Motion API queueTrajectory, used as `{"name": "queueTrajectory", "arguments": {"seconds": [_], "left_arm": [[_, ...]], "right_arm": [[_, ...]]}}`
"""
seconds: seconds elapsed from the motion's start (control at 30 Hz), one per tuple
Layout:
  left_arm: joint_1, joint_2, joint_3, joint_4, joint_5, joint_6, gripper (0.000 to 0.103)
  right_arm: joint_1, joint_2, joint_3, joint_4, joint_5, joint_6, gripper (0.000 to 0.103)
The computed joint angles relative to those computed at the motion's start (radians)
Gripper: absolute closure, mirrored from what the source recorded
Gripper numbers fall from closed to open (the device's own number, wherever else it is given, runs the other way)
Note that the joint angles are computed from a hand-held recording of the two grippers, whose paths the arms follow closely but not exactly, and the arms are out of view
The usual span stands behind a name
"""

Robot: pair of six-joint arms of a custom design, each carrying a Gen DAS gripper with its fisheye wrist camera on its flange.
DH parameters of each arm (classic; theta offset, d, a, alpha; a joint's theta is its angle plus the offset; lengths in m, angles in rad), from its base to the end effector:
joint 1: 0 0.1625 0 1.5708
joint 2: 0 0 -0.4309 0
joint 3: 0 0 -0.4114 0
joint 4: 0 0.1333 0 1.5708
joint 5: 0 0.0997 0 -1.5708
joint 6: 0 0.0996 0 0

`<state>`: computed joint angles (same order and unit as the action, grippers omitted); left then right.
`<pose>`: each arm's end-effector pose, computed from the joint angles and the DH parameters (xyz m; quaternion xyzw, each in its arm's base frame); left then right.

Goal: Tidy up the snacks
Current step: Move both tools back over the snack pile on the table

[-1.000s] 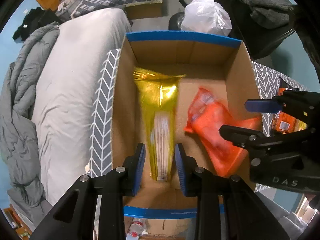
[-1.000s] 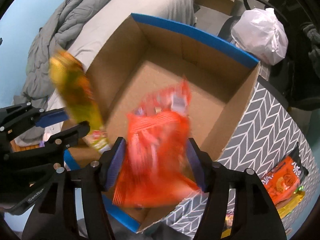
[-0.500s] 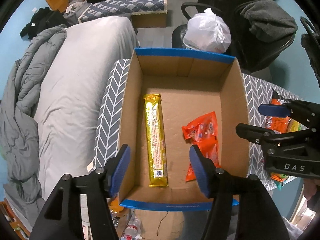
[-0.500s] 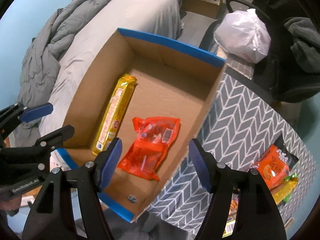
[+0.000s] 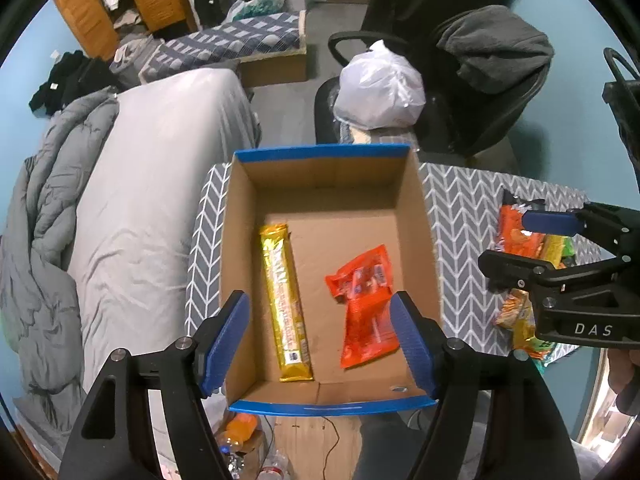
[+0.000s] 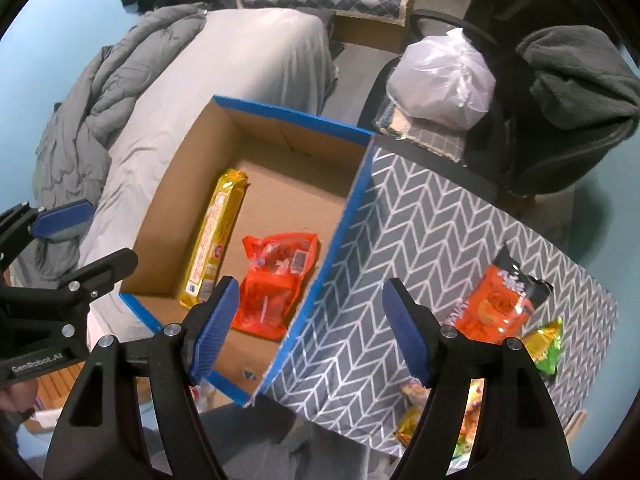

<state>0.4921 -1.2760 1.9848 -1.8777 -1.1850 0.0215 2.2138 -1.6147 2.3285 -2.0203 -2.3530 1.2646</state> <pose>-0.3540 -0.3835 0.1831 0.5354 0.7998 0.0744 0.2610 0.2723 -0.2581 0.2294 -0.2324 -0.8879 0.2377 0.3180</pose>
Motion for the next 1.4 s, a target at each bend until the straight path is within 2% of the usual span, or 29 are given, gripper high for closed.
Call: {"name": "queueTrajectory", "arguments": {"seconds": [0.17,0.3,0.5,0.83,1.03,1.23,1.4], "left_arm": [[-0.03,-0.014,0.009,-0.014,-0.028,0.001,0.022],[-0.058,-0.012,0.023,-0.018,-0.055,0.018,0.022],[-0.102,-0.004,0.042,-0.018,-0.102,0.04,0.022],[-0.179,0.024,0.074,-0.034,-0.183,0.078,0.022],[-0.22,0.04,0.104,-0.05,-0.221,0.095,0.022],[-0.26,0.066,0.133,-0.066,-0.246,0.108,0.022],[-0.283,0.093,0.153,-0.078,-0.27,0.113,0.022]], "right_arm": [[0.052,-0.038,-0.013,0.083,-0.012,0.096,0.023],[0.097,-0.064,-0.029,0.189,-0.019,0.201,0.023],[0.169,-0.117,-0.038,0.353,-0.006,0.403,0.023],[0.298,-0.2,-0.028,0.591,0.086,0.747,0.023],[0.379,-0.242,-0.008,0.672,0.156,0.946,0.023],[0.45,-0.268,0.019,0.704,0.216,1.103,0.023],[0.477,-0.29,0.058,0.689,0.245,1.169,0.023]]}}
